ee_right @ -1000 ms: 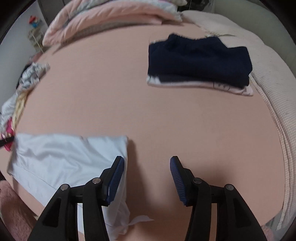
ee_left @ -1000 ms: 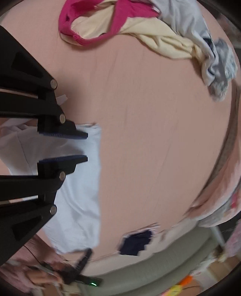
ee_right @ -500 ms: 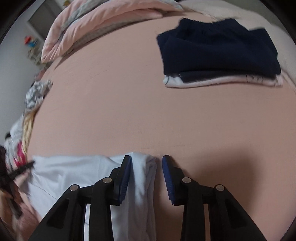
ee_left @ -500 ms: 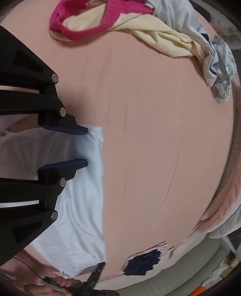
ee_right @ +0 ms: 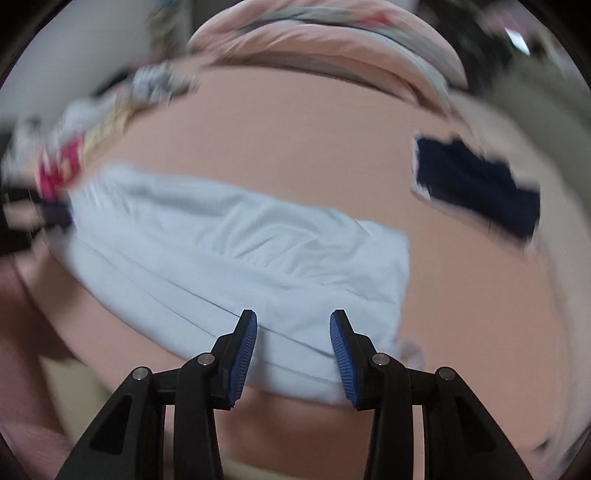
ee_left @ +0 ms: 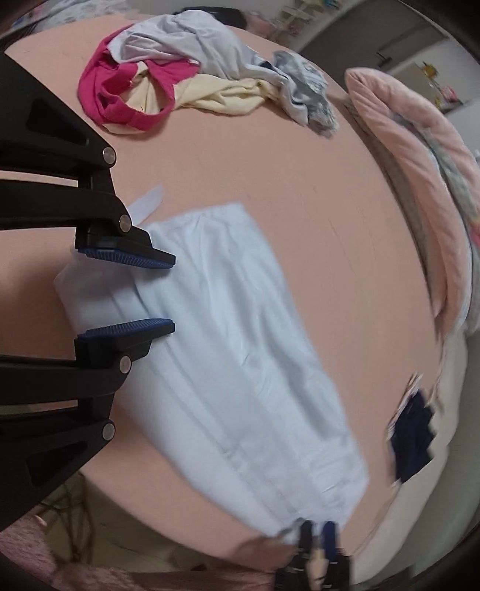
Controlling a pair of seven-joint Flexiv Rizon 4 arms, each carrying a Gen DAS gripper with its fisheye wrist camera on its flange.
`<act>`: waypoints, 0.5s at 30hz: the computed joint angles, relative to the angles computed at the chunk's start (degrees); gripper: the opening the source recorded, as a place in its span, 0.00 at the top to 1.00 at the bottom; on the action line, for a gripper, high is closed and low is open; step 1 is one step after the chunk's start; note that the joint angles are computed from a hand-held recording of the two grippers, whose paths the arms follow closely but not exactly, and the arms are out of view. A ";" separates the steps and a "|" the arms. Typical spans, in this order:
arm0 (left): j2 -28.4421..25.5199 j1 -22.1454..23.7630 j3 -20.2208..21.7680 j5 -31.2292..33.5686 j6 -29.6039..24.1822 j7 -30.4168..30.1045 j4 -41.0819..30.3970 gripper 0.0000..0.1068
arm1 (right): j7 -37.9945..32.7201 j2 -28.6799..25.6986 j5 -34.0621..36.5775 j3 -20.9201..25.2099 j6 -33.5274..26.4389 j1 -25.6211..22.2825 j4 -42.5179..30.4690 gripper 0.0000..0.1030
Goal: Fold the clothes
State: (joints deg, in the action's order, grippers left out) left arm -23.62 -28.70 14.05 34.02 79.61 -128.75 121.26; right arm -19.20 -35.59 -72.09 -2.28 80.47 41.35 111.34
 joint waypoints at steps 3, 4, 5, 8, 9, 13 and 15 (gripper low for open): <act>2.16 2.65 -1.28 -1.41 0.51 3.36 3.22 0.76 | -1.35 0.44 0.49 0.35 -5.20 1.12 0.04 0.58; 2.51 3.25 -1.67 -1.57 1.09 4.13 4.11 0.76 | -1.52 0.85 0.33 0.55 -6.43 1.07 0.46 0.55; 2.81 3.93 -2.07 -1.84 1.94 4.99 5.11 0.76 | -2.34 0.92 0.42 1.10 -6.99 0.70 0.48 0.54; 2.42 4.59 -2.13 -2.55 3.75 7.40 6.23 0.71 | -5.18 0.98 0.65 2.30 -7.54 -0.18 0.52 0.51; 2.08 3.93 -1.53 -2.28 3.37 7.87 5.85 0.67 | -3.05 1.31 -1.55 1.37 -6.42 -0.13 0.73 0.51; 0.86 -0.11 1.20 2.71 1.39 9.15 2.51 0.53 | 0.59 1.09 -4.88 2.27 -4.26 -2.27 -0.55 0.51; 0.06 -1.27 1.90 4.84 0.68 8.38 0.56 0.53 | -9.73 -0.37 3.56 5.89 -7.71 -2.81 -1.63 0.51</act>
